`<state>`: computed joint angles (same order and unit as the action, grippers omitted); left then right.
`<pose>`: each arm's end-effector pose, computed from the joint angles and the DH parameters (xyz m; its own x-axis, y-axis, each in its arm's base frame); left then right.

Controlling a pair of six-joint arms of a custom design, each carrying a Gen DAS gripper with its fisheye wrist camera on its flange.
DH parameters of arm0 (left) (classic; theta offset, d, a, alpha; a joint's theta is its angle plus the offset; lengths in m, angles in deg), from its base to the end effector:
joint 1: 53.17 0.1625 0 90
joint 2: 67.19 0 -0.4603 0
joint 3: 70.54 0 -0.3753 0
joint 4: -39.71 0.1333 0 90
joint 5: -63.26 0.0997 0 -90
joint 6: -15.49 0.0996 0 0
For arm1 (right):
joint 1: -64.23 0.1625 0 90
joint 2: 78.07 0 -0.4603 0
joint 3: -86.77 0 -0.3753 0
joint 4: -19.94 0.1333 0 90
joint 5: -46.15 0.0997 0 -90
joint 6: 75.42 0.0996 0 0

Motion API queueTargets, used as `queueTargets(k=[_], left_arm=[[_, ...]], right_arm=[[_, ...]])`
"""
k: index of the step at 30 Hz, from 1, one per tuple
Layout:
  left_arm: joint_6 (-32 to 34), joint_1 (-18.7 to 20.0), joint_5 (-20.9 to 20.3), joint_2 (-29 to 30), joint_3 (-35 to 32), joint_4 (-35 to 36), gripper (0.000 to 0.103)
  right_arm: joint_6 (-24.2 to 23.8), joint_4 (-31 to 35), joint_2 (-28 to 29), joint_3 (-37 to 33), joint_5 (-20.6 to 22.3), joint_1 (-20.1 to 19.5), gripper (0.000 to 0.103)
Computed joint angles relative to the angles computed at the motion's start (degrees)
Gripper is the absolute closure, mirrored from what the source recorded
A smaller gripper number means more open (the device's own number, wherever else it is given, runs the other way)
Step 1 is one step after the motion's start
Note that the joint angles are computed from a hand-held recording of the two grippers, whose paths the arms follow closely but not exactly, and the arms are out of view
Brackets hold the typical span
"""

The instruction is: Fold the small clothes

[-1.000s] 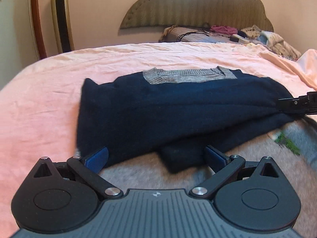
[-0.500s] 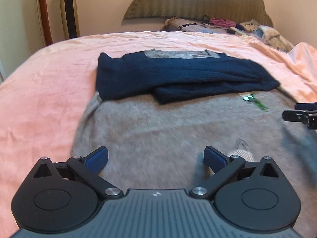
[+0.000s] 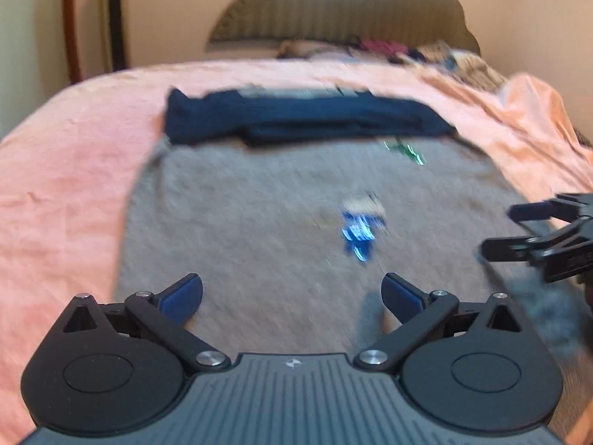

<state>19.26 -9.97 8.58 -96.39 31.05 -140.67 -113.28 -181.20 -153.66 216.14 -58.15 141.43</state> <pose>-0.3324 -0.5740 -0.0172 -0.6416 0.5143 -0.5690 0.7371 0.6186 -0.2720 0.0016 -0.4837 0.3374 -0.7830 0.0068 0.6220 -0.4573 0.6715 -0.5831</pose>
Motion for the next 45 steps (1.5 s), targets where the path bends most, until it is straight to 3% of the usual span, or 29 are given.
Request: queueTargets(k=[2,3,5,6,9,12,14,15,16,19,20,22,24,26,28,31,33,35,37,39,41,43,45], left_arm=[[3.0,-0.5,2.2,0.3,2.1,-3.8,0.0],[2.1,0.0,1.9,-0.1,2.5,-4.4,0.0],[1.4,0.0,4.5,-0.7,2.8,-3.4,0.0],[0.5,0.1,4.5,-1.3,3.1,-2.9,0.0],[-1.6,-0.7,4.0,-2.3,4.9,-3.4,0.0],[-1.4,-1.9,5.9,-1.5,6.5,-4.9,0.0],[-3.7,-2.4,5.5,-3.1,7.7,-2.6,0.0],[-4.4,-2.8,5.4,-4.0,8.7,-2.0,0.0],[-5.0,-3.2,5.4,-4.8,9.6,-1.6,0.0],[-6.6,-4.7,5.3,-5.9,12.0,-2.6,0.0],[-6.7,-5.0,4.4,-5.8,12.4,-3.2,0.0],[-6.3,-5.3,2.0,-5.3,12.5,-2.6,0.0],[-4.3,-5.9,3.7,-4.1,13.2,-3.8,0.0],[-3.3,-5.6,3.2,-4.7,14.6,-5.7,0.0],[-5.4,-5.6,4.5,-6.5,15.3,-3.4,0.0],[-11.3,-5.5,4.8,-10.2,18.6,-4.4,0.0],[-17.5,-4.8,4.0,-13.0,20.2,-2.9,0.0],[-24.8,-3.2,0.5,-15.8,21.1,-0.2,0.0],[-29.8,-1.2,-5.5,-17.7,23.1,-4.4,0.0],[-34.3,1.7,-14.1,-18.9,23.7,-7.5,0.0],[-39.0,5.8,-25.4,-18.4,23.9,-12.0,0.0],[-41.3,8.1,-32.1,-17.0,23.4,-13.9,0.0],[-40.4,7.4,-31.3,-17.0,23.1,-12.4,0.002]], right_arm=[[-4.4,-4.5,2.0,2.2,-1.7,-0.4,0.0],[-5.7,-6.4,1.8,3.4,0.1,-1.4,0.0],[-3.3,-5.8,0.2,3.1,-0.3,-2.5,0.0],[-3.9,-7.5,0.5,3.0,-2.8,-2.3,0.0],[-1.1,-6.7,-1.2,3.4,-5.0,-1.4,0.005],[-2.1,-5.9,-2.9,6.3,-0.2,-1.4,0.0],[-4.7,-7.1,-1.3,7.6,-1.8,-1.5,0.0],[-6.2,-8.9,-1.6,8.7,-0.6,-1.8,0.0],[-5.3,-8.2,-2.4,8.8,-0.9,-2.0,0.0],[-3.9,-10.7,-2.1,8.4,-10.3,1.6,0.0],[-3.4,-11.1,-2.4,8.8,-10.8,2.4,0.001],[-1.4,-8.1,-4.6,10.3,-6.1,2.6,0.0],[-0.8,-3.8,-5.1,11.0,-2.2,2.3,0.0],[-4.2,-5.9,-3.0,12.3,-3.7,1.8,0.0],[-6.9,-9.2,-4.2,14.5,0.1,-0.7,0.0],[-3.0,-6.4,-7.8,14.1,-5.9,0.6,0.0],[2.7,0.1,-14.3,14.7,-4.2,-0.1,0.0],[6.7,8.5,-22.3,15.2,2.3,-4.1,0.0],[11.3,17.8,-27.2,14.1,3.0,-7.0,0.0],[15.0,28.6,-32.6,13.7,7.9,-12.6,0.004],[14.8,36.3,-36.7,13.2,14.8,-16.8,0.006],[14.3,45.3,-39.4,11.7,21.8,-20.4,0.021],[14.7,47.8,-39.0,11.0,22.9,-21.1,0.051]])
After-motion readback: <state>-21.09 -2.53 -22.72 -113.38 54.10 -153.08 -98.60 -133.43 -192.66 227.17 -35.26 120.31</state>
